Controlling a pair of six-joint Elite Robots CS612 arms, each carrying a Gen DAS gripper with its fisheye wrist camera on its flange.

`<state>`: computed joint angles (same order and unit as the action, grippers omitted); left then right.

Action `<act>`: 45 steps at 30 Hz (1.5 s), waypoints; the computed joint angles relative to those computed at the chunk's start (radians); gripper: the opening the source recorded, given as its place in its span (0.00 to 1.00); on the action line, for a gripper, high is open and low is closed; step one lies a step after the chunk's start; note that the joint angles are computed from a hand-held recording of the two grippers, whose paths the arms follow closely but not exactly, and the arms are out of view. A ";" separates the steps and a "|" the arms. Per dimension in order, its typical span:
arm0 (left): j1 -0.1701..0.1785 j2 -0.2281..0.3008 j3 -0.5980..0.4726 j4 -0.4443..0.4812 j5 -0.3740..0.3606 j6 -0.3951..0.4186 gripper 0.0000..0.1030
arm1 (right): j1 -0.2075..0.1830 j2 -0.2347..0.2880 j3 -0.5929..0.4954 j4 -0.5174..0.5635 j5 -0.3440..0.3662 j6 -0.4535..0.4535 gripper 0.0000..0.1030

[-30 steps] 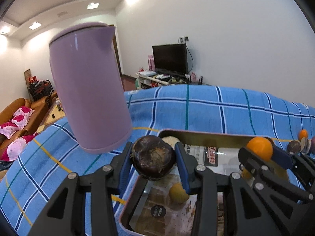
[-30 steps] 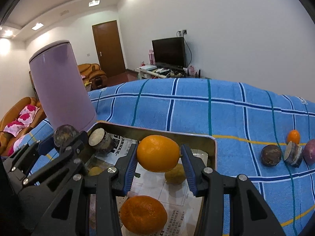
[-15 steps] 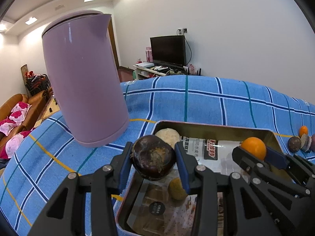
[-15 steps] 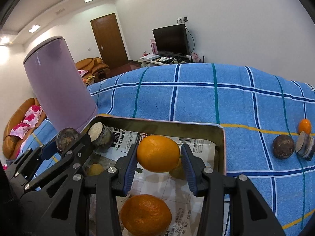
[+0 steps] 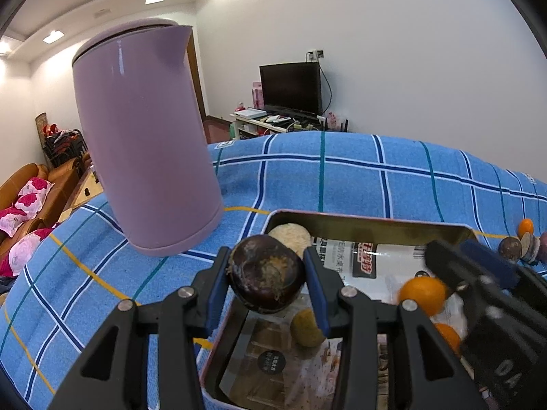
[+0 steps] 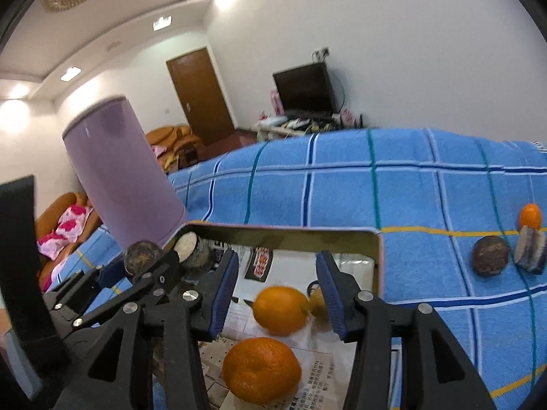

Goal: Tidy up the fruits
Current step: 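Lower the brown fruit into the tin and open the left tool while the right tool releases the mandarin, then withdraw both open tools from the tin toward the remaining fruits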

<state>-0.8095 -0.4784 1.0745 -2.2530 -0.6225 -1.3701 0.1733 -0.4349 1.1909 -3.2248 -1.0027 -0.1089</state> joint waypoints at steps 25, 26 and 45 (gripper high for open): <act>-0.035 0.014 -0.018 0.059 0.184 -0.046 1.00 | 0.002 0.000 0.078 -0.427 -0.301 0.154 0.81; -0.037 0.013 -0.015 0.064 0.200 -0.061 1.00 | 0.006 0.003 0.079 -0.459 -0.331 0.148 0.89; -0.048 0.000 0.023 0.022 0.232 -0.135 1.00 | 0.006 -0.004 0.104 -0.497 -0.374 0.055 0.90</act>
